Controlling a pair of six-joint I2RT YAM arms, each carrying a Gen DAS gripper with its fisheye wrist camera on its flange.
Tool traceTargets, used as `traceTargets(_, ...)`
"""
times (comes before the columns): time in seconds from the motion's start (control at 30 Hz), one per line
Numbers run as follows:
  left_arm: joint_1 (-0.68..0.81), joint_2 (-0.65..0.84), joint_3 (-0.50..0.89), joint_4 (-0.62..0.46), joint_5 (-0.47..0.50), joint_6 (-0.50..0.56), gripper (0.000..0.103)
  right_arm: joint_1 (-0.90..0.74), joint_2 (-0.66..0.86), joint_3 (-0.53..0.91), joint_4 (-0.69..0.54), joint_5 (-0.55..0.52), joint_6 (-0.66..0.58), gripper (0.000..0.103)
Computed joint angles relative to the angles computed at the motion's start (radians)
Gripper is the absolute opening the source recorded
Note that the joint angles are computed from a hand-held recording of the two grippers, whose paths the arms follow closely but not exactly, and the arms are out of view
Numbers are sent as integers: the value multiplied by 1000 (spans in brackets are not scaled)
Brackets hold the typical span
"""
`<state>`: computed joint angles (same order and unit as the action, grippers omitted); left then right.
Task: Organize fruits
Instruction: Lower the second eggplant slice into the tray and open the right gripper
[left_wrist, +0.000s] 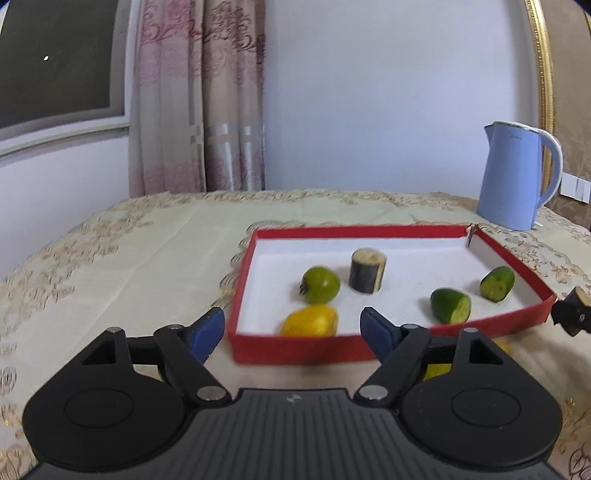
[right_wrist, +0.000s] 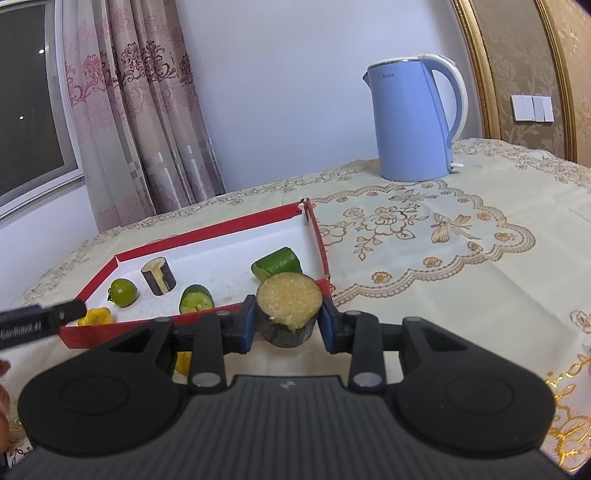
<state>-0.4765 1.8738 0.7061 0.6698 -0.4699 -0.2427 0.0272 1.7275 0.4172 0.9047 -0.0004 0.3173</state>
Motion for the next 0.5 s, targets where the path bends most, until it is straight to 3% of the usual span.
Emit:
traceTargets(0.3, 52, -9, 4, -72, 97, -83, 81, 25, -8, 0, -6, 34, -36, 33)
traceTargets(0.5, 59, -7, 8, -84, 117, -91, 82, 64, -36, 72, -120, 46, -141, 33)
